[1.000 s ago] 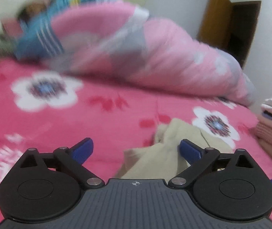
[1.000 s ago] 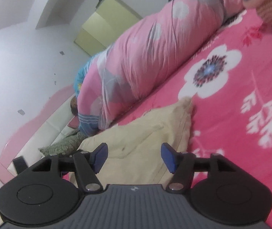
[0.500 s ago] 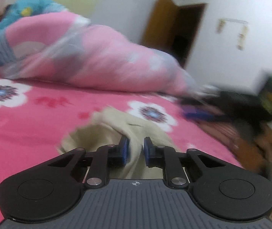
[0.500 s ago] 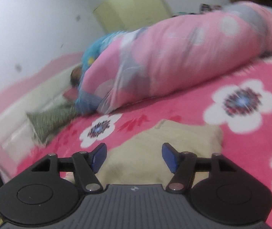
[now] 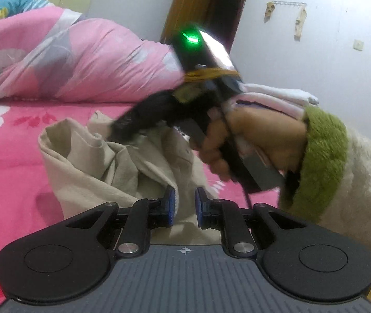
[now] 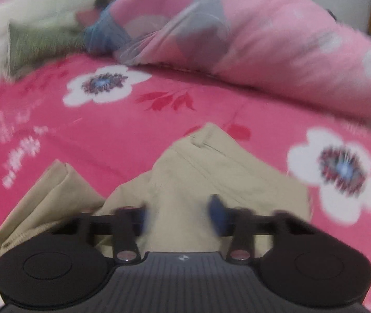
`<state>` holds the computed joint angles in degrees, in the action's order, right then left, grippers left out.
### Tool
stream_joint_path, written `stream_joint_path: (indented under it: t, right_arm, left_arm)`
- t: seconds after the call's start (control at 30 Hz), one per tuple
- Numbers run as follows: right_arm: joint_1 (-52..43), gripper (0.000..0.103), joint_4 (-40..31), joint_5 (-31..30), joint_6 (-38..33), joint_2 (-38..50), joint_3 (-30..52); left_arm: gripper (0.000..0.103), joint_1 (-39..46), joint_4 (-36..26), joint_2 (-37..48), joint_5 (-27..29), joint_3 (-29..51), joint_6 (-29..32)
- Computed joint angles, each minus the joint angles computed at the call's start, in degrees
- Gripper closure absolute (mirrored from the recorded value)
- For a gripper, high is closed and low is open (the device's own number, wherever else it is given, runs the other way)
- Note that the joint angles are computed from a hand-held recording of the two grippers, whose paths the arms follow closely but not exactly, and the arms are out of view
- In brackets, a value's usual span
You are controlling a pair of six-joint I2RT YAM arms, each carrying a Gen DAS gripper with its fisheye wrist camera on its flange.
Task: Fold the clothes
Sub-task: 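Grasp the beige trousers with the left gripper while the right gripper grasps them too, then lift the beige trousers with both grippers and shake them out in the air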
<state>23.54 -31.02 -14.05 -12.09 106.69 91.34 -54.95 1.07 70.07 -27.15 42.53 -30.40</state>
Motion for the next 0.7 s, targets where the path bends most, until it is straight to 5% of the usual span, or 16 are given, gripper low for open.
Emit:
stream_joint_path:
  t: [0.07, 0.2, 0.4, 0.57, 0.7]
  right_arm:
    - [-2.7, 0.091, 6.3, -2.5, 3.1, -6.8, -8.6]
    - [-12.8, 0.095, 15.7, -13.1, 10.4, -22.1, -24.5]
    - [-37.4, 0.098, 15.4, -31.5, 15.9, -37.9, -40.5]
    - [-51.4, 0.097, 8.1, -35.0, 7.9, -33.8, -48.0]
    - [-53.9, 0.094, 10.0, -37.0, 6.1, -29.9, -50.3]
  left_arm:
    - [0.089, -0.3, -0.6, -0.2, 0.6, 0.3, 0.4]
    - [0.089, -2.1, -1.0, 1.4, 1.7, 2.0, 2.4]
    - [0.089, -4.6, -0.6, 7.8, 6.8, 7.1, 4.5]
    - [0.088, -4.4, -3.1, 13.0, 12.9, 12.2, 4.3]
    - [0.079, -2.4, -10.0, 11.8, 14.6, 16.2, 5.7]
